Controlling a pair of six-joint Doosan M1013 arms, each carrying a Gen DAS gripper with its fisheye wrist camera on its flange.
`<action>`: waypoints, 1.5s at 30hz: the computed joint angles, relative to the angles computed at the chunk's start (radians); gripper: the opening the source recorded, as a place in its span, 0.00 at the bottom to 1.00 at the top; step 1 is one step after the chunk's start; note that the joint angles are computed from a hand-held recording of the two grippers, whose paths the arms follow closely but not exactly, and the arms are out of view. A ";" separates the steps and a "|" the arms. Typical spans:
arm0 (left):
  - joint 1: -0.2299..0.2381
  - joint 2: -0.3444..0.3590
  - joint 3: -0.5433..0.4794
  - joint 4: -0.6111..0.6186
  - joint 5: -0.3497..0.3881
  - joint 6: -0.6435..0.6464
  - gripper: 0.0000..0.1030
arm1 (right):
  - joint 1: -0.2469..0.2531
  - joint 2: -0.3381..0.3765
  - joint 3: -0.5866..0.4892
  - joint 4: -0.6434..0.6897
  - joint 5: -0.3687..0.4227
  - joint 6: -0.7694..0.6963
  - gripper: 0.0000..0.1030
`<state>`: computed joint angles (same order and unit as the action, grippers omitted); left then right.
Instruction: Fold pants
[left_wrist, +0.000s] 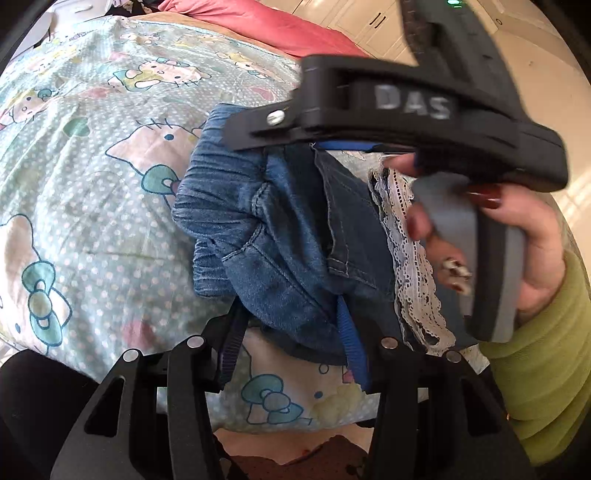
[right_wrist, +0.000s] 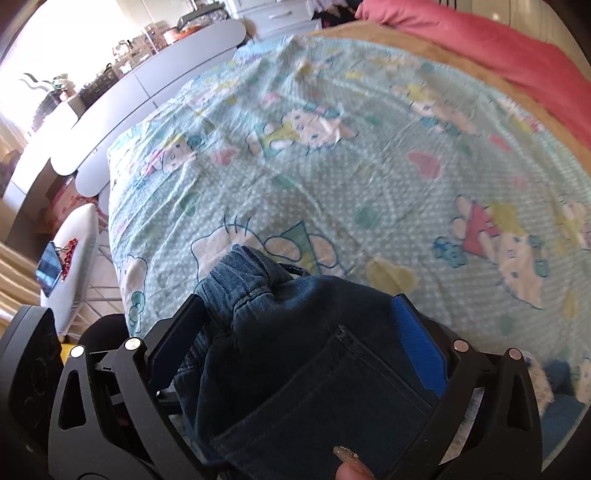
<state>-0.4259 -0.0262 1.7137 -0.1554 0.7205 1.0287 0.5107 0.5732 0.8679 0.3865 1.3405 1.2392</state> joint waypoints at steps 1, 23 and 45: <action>0.002 0.001 0.001 -0.007 -0.004 0.003 0.46 | -0.002 0.010 -0.008 0.012 0.019 0.008 0.92; -0.017 0.045 -0.056 -0.130 -0.093 0.050 0.70 | -0.137 -0.146 0.185 0.298 -0.087 -0.153 0.27; -0.141 0.201 -0.250 -0.204 0.031 0.297 0.79 | -0.318 -0.308 0.476 0.311 -0.262 -0.077 0.52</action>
<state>-0.5666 0.1747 1.4635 -0.3592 0.7519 1.3257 0.1925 0.2656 1.3438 0.6971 1.0783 1.1622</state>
